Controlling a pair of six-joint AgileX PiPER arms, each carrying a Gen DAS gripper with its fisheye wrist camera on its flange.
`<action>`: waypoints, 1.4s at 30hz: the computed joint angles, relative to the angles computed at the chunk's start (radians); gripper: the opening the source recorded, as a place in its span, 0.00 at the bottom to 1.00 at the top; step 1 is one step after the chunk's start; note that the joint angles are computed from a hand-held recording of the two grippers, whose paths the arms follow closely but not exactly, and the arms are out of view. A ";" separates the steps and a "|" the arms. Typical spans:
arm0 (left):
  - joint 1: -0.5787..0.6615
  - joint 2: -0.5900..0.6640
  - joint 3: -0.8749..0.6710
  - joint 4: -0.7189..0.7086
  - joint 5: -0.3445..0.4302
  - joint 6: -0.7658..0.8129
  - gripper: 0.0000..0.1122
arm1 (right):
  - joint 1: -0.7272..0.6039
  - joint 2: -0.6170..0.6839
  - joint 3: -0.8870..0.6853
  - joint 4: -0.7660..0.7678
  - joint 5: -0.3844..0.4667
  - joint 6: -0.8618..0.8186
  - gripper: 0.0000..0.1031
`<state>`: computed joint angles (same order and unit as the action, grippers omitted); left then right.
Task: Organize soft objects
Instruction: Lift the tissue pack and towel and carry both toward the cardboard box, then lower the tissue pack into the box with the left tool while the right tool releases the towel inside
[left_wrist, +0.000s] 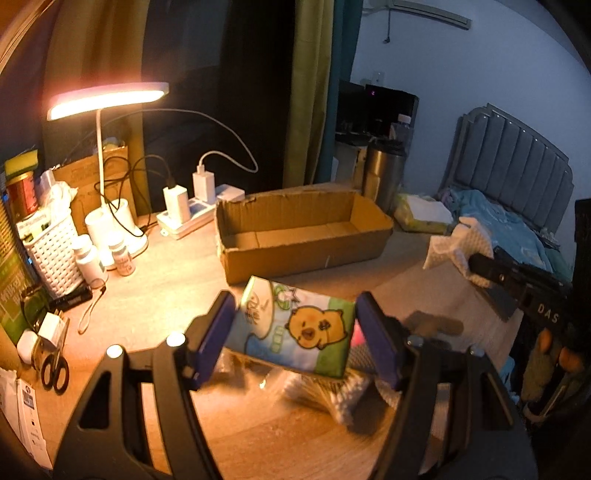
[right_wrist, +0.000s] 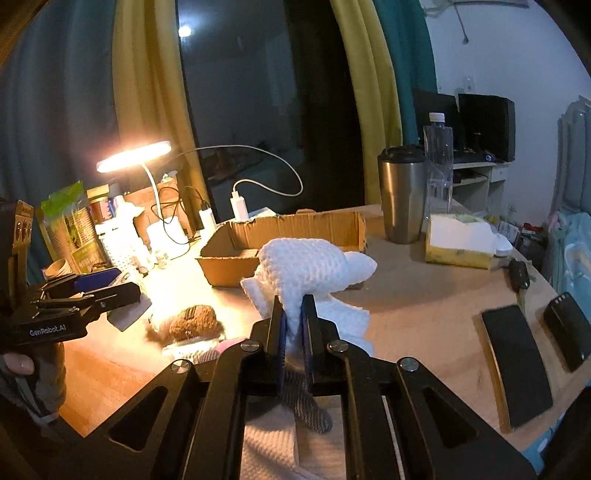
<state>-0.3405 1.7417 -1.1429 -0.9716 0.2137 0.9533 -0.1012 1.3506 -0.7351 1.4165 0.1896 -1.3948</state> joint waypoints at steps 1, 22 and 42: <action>0.000 0.006 -0.012 0.023 0.002 -0.024 0.61 | -0.005 0.010 -0.013 -0.011 0.005 0.007 0.09; -0.053 0.218 -0.374 0.424 0.045 -0.477 0.61 | -0.085 0.264 -0.315 -0.087 0.123 0.000 0.09; -0.130 0.594 -0.941 0.771 0.249 -0.904 0.61 | -0.154 0.578 -0.676 -0.190 0.301 0.069 0.09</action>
